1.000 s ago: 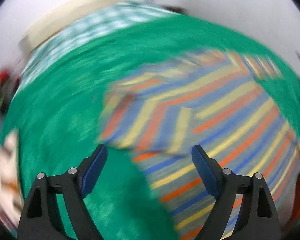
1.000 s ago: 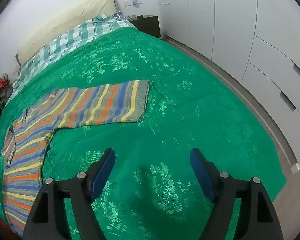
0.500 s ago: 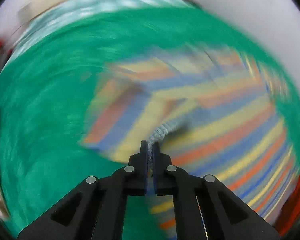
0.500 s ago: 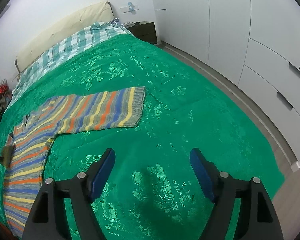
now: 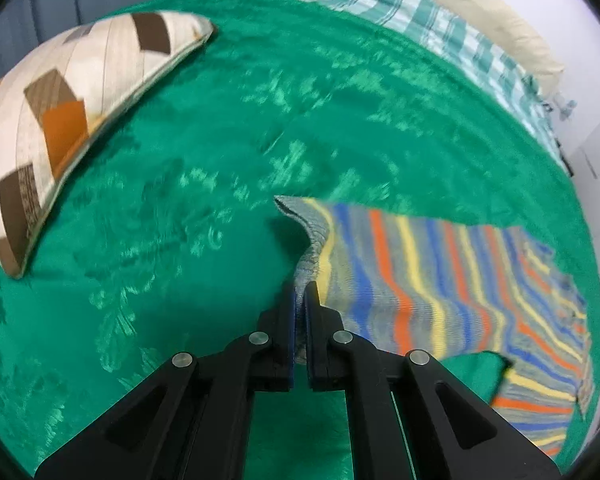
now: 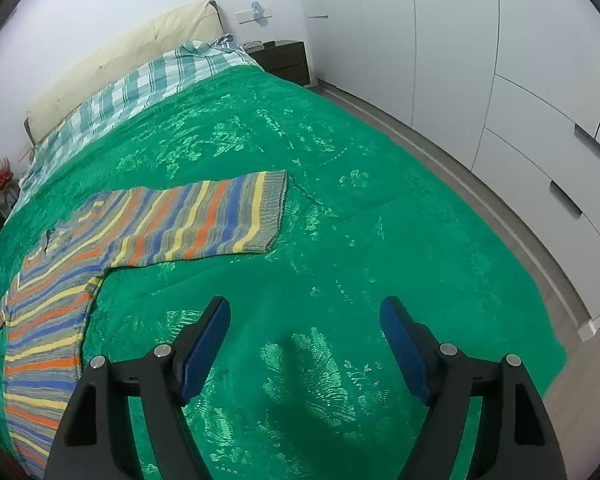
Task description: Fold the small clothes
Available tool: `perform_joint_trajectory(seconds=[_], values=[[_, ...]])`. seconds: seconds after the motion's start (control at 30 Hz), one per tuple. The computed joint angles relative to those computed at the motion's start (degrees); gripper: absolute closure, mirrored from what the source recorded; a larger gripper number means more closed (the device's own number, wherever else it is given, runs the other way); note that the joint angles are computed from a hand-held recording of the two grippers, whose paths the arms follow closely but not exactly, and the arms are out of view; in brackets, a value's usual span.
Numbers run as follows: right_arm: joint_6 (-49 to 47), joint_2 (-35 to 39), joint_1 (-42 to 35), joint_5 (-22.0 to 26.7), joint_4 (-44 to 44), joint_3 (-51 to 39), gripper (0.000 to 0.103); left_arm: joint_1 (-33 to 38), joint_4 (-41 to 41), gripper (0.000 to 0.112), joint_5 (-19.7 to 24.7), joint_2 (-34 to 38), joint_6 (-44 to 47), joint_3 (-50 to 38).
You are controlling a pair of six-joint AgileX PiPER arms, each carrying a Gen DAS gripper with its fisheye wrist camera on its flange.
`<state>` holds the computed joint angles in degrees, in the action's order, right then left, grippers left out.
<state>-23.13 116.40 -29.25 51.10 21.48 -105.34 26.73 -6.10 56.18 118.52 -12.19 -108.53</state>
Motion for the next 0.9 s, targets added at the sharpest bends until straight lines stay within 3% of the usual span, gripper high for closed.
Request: perform_joint_trajectory(seconds=[0.13, 0.53, 0.6, 0.67, 0.7, 0.73, 0.8, 0.9], values=[[0.91, 0.68, 0.06, 0.7, -0.94, -0.89, 0.026, 0.37, 2.1, 0.111, 1.36, 0.22, -2.01, -0.02], [2.02, 1.61, 0.78, 1.77, -3.69, -2.19, 0.026, -0.44, 5.14, 0.109, -0.19, -0.14, -4.64, 3.74], [1.75, 2.31, 0.64, 3.22, -3.42, -3.35, 0.023, 0.97, 2.59, 0.103, -1.13, -1.64, -3.94, 5.66], [1.05, 3.75, 0.5, 6.48, -2.95, -6.16, 0.022, 1.74, 2.45, 0.089, 0.17, -3.36, -3.3, 6.95], [0.77, 3.85, 0.62, 7.69, -3.25, -6.73, 0.022, 2.12, 2.51, 0.067, 0.32, -5.17, -2.64, 8.67], [0.14, 3.41, 0.87, 8.89, -3.73, -6.76, 0.022, 2.43, 2.65, 0.053, -0.8, -8.5, -1.36, 12.31], [-2.73, 0.87, 1.15, 10.3, -2.79, -4.19, 0.021, 2.61, 2.18, 0.051, -4.09, -16.46, 3.22, 20.89], [-6.04, -3.46, 2.57, 14.26, -1.41, 0.57, 0.021, 1.55, -3.17, 0.05, -5.21, -29.33, 13.43, 32.87]])
